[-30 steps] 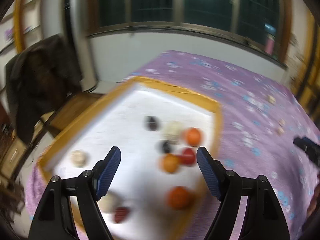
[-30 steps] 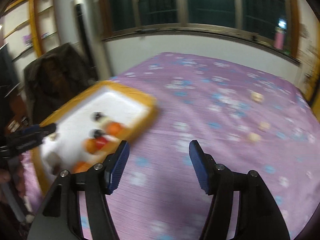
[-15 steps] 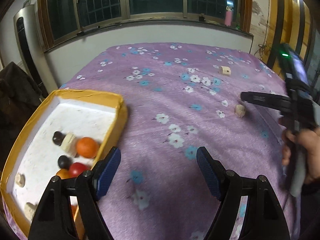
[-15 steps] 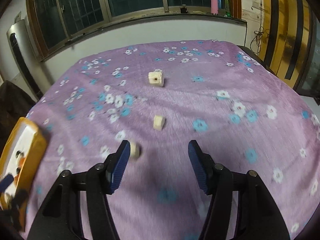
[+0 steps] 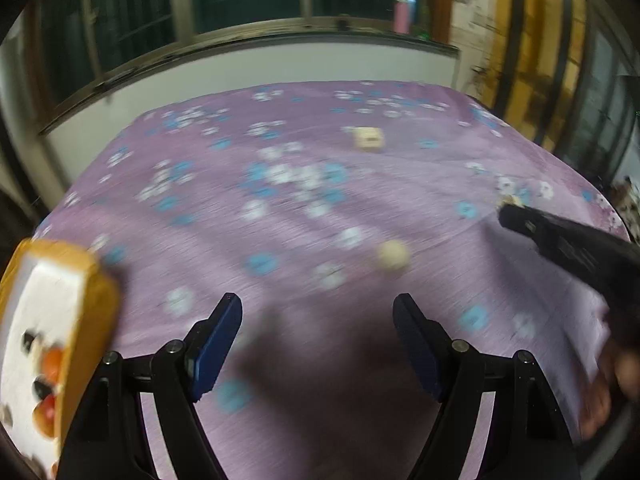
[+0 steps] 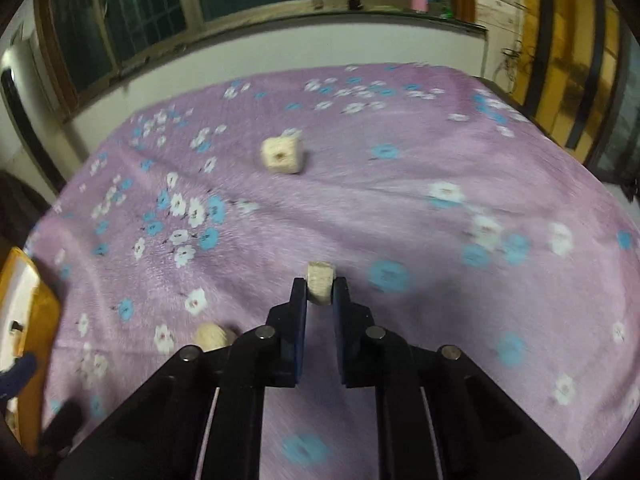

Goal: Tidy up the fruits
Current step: 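Move the right tool to a small beige cube and grasp it, then carry the woven ball and small cube over the yellow tray with both tools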

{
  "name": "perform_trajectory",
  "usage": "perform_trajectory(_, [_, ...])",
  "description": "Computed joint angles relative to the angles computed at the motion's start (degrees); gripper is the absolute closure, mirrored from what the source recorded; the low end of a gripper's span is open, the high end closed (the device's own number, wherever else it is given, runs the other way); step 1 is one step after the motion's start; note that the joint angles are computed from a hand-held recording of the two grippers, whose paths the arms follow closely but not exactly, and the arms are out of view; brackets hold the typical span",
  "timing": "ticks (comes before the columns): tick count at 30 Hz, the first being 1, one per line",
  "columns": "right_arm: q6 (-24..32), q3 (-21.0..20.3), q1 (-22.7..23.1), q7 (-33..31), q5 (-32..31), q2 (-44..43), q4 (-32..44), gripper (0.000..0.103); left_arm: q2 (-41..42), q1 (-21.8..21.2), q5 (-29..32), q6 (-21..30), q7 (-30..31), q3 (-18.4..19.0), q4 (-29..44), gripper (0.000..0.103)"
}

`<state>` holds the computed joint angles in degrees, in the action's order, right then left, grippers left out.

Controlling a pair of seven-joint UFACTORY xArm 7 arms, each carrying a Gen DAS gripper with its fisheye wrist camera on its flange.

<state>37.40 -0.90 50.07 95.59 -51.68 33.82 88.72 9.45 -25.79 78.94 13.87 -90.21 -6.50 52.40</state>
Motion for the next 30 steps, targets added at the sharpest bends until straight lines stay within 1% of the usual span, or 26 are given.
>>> perform_trajectory(1, [-0.69, -0.89, 0.93, 2.98, -1.81, -2.84, -3.67, 0.089, 1.92, -0.34, -0.76, 0.39, 0.69, -0.34, 2.15, 0.029])
perform_trajectory(3, [-1.03, -0.89, 1.44, 7.66, -5.26, -7.17, -8.96, 0.089, 5.58, -1.18, -4.54, 1.37, 4.11, -0.46, 5.89, 0.049])
perform_trajectory(4, [-0.87, -0.75, 1.63, 10.18, -7.2, -9.26, -11.48, 0.089, 8.04, -1.47, -8.91, 2.22, 8.65, -0.84, 8.15, 0.054])
perform_trajectory(5, [-1.05, -0.5, 1.54, 12.46, -8.89, -10.87, -13.45, 0.089, 9.59, -1.85, -11.15, 2.8, 11.25, -0.87, 9.49, 0.063])
perform_trajectory(6, [-1.34, -0.26, 1.41, 14.93, -10.68, -12.26, -15.29, 0.089, 10.76, -2.35, -11.15, 3.04, 11.45, -0.72, 10.52, 0.069])
perform_trajectory(7, [-1.5, -0.03, 1.25, 17.48, -12.46, -13.42, -16.95, 0.089, 11.09, -5.01, -9.04, 2.84, 9.26, 1.83, 11.23, 0.076])
perform_trajectory(8, [-1.88, 0.28, 0.86, 19.6, -13.98, -14.07, -18.08, 0.089, 11.63, -5.42, -8.5, 2.57, 9.46, 1.97, 11.75, 0.08])
perform_trajectory(11, [-3.78, 1.62, -1.2, 22.93, -16.88, -14.39, -19.1, 0.089, 11.06, -7.42, -9.76, 3.09, 10.17, 3.62, 11.13, 0.081])
perform_trajectory(12, [-4.12, 2.26, -1.93, 22.87, -17.38, -14.25, -18.96, 0.089, 10.4, -7.51, -10.53, 2.72, 10.66, 3.86, 10.51, 0.081])
perform_trajectory(14, [-4.32, 3.66, -3.13, 22.45, -18.37, -13.87, -18.53, 0.089, 7.54, -8.91, -7.31, 3.08, 7.01, 5.18, 8.02, 0.081])
perform_trajectory(15, [-4.4, 4.34, -3.71, 22.57, -18.88, -13.8, -18.46, 0.089, 6.19, -8.77, -6.33, 3.51, 6.34, 4.97, 6.95, 0.081])
perform_trajectory(16, [-4.55, 4.97, -4.28, 22.75, -19.46, -13.92, -18.52, 0.089, 3.91, -8.88, -4.14, 4.42, 4.23, 4.76, 4.97, 0.081])
perform_trajectory(19, [-3.47, 6.35, -5.08, 23.33, -20.76, -14.36, -18.6, 0.089, -1.64, -7.52, -2.12, 6.83, 1.91, 2.82, 0.12, 0.081])
perform_trajectory(22, [-2.51, 7.51, -5.59, 22.24, -20.22, -14.09, -18.12, 0.089, -6.49, -5.8, 0.06, 8.46, -0.92, 0.83, -4.11, 0.081])
perform_trajectory(25, [-0.14, 8.62, -4.74, 18.3, -17.99, -13.2, -16.07, 0.089, -10.72, -3.45, 0.96, 7.8, -3.05, -0.95, -8.35, 0.081])
perform_trajectory(30, [4.33, 9.77, -0.8, 15.63, -16.15, -12.13, -13.37, 0.089, -15.95, 0.64, 2.65, 5.43, -6.0, -3.57, -14.26, 0.081])
